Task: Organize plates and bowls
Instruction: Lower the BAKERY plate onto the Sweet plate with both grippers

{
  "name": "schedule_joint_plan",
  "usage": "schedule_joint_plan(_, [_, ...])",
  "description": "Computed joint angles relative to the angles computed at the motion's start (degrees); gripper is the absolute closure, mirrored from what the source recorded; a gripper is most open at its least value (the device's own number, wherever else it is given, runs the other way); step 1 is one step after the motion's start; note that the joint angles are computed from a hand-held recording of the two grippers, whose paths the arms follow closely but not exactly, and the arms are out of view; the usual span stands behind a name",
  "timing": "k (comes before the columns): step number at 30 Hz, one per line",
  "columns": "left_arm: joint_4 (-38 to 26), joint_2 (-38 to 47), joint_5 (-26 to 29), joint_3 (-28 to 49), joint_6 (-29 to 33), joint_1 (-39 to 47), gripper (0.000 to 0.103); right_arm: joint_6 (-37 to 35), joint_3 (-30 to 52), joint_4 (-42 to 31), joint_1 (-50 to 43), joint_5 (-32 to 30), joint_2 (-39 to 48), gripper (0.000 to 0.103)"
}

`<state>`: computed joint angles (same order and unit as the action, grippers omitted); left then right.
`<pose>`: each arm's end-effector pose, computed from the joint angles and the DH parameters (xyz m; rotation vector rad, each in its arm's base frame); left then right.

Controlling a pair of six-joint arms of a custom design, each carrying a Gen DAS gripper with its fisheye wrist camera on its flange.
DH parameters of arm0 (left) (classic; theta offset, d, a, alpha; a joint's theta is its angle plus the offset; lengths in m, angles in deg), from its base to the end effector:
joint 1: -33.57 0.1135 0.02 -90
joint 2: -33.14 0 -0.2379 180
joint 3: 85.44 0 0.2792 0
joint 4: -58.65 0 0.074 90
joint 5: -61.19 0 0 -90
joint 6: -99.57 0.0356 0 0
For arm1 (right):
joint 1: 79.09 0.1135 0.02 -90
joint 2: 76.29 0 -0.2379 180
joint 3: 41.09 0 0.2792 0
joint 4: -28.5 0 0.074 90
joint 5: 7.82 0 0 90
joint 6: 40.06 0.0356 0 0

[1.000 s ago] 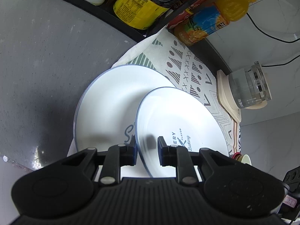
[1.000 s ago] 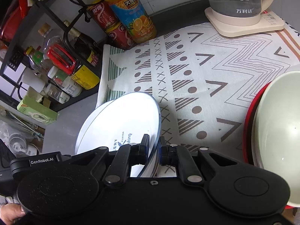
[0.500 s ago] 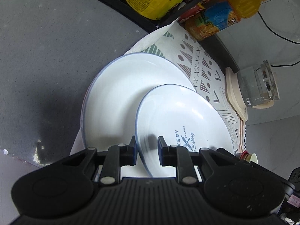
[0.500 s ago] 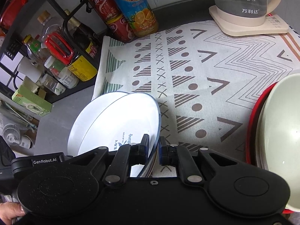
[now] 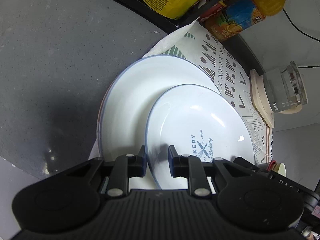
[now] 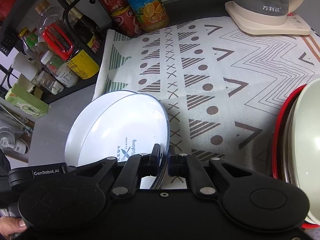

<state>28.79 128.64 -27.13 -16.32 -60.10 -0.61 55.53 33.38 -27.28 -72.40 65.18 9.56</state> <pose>0.2921 -0.1996 0.1351 -0.8180 2.5958 -0.6747 0.3151 0.0474 0.1961 -0.1090 2.7397 0.4664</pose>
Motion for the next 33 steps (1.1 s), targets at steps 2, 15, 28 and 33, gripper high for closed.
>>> schedule_joint_plan(2, [-0.50,0.18,0.16,0.20,-0.38,0.33,0.083,1.29,-0.51,1.06,0.02,0.10,-0.13,0.097])
schedule_joint_plan(15, [-9.63,-6.62,-3.87,0.76,0.15,2.71,0.062,1.90,-0.54,2.26,0.24,0.70,0.97,0.095])
schedule_joint_plan(28, [-16.33,-6.14,-9.94,4.31,2.55,2.22,0.025,0.21,-1.26,3.79,1.78,2.83,2.24,0.084])
schedule_joint_plan(33, [-15.20,-4.15,-10.01,4.14,2.71,2.01,0.025,0.47,-1.18,3.97,1.29,1.96,3.41,0.081])
